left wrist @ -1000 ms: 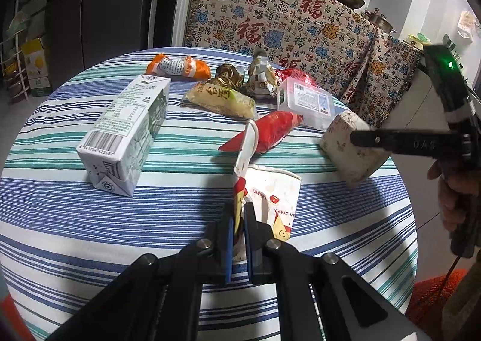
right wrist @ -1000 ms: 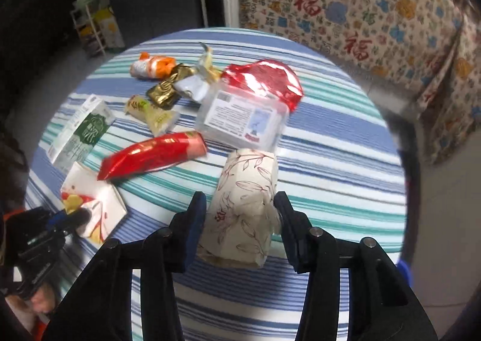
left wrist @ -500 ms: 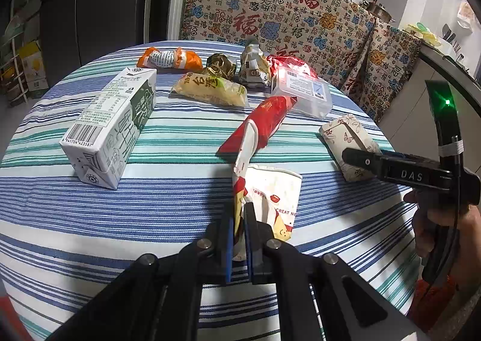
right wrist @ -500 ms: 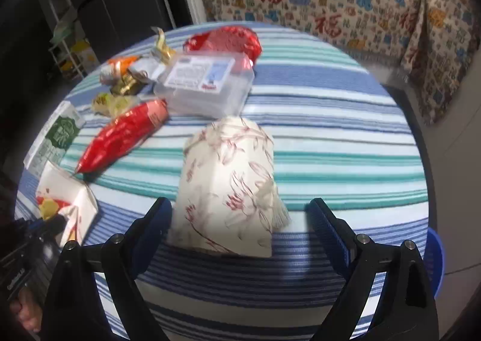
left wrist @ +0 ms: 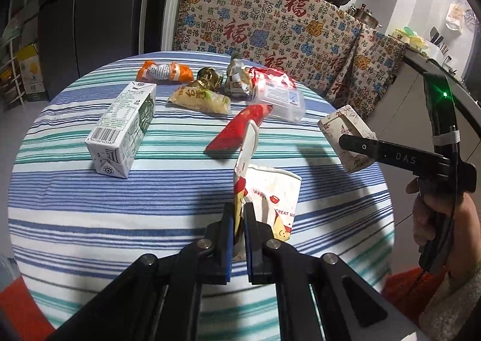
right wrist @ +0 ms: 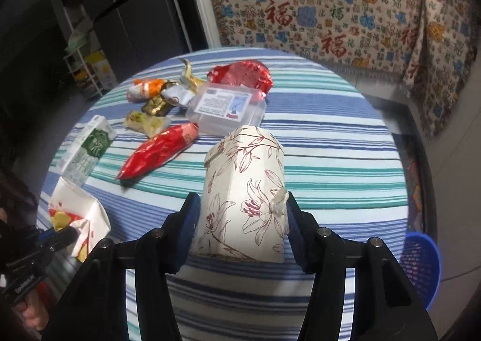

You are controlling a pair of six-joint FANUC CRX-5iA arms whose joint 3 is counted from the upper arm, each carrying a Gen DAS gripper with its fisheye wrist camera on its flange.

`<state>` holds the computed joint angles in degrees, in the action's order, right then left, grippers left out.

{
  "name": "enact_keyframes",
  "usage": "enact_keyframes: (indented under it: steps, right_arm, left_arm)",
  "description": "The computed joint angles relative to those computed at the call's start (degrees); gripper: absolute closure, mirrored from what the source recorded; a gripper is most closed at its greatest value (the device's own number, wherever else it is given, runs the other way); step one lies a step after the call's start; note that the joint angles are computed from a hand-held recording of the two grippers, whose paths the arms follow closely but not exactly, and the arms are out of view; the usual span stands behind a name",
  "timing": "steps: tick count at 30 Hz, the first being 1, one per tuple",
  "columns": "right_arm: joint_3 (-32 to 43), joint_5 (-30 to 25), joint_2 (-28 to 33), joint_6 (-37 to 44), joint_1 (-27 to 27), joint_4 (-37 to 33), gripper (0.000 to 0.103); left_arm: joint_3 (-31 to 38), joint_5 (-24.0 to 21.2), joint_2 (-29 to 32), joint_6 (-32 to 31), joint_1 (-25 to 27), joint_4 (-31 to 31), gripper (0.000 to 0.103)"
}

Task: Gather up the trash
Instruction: 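Carry the wrapper and cup to the blue wastebasket and open both tools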

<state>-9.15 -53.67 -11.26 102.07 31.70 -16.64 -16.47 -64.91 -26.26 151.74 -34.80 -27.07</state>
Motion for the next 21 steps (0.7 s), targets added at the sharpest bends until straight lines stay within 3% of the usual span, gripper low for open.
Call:
enact_keyframes:
  steps: [9,21]
  right_arm:
    - [-0.3,-2.8,-3.5,4.4,-6.2,-2.3,0.046]
    - [5.4,-7.6,-0.3,11.8,-24.1,-5.3,0.046]
  left_arm:
    - [7.2,1.1,6.8,-2.4,-1.1,1.0,0.097]
    - [23.4,4.7,24.3,-12.0,-4.3,5.2,0.097]
